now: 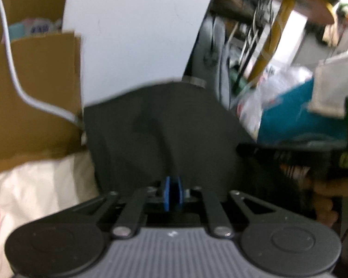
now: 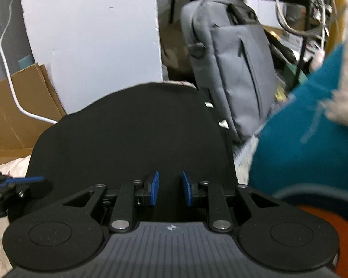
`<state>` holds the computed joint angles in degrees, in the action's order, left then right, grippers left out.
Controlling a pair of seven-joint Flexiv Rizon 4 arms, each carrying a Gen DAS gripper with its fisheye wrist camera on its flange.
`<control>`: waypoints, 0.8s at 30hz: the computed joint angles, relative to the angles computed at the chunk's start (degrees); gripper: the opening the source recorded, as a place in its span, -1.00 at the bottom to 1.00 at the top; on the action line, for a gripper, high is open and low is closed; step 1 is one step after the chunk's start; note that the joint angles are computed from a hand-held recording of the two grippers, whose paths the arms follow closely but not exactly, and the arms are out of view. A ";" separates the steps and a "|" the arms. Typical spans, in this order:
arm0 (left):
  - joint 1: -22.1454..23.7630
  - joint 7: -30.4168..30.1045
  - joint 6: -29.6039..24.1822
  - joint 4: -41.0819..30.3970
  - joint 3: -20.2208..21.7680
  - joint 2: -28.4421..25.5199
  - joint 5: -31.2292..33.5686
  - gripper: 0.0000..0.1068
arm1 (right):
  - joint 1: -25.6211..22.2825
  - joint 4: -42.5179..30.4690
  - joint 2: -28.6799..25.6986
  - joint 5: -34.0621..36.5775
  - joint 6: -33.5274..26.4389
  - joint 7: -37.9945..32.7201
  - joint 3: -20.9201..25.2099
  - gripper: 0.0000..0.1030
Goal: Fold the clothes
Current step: 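Lower the pants onto the sheet with both grippers, then open both grippers to release the folded pants on the sheet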
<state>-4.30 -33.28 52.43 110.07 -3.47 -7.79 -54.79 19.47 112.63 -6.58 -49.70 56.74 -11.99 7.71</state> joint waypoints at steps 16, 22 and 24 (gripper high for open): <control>2.07 -18.23 -11.14 0.63 6.54 14.32 19.20 -0.20 | 3.65 -1.33 8.46 15.02 -10.73 -2.44 6.64 -0.35; 2.68 -20.08 -14.72 1.23 9.00 19.90 21.04 0.30 | 5.54 -3.96 10.63 14.81 -16.60 -2.38 8.76 0.05; 2.84 -19.82 -15.74 1.48 9.87 21.79 21.41 0.42 | 6.05 -4.79 11.08 13.88 -18.22 -1.87 9.30 0.29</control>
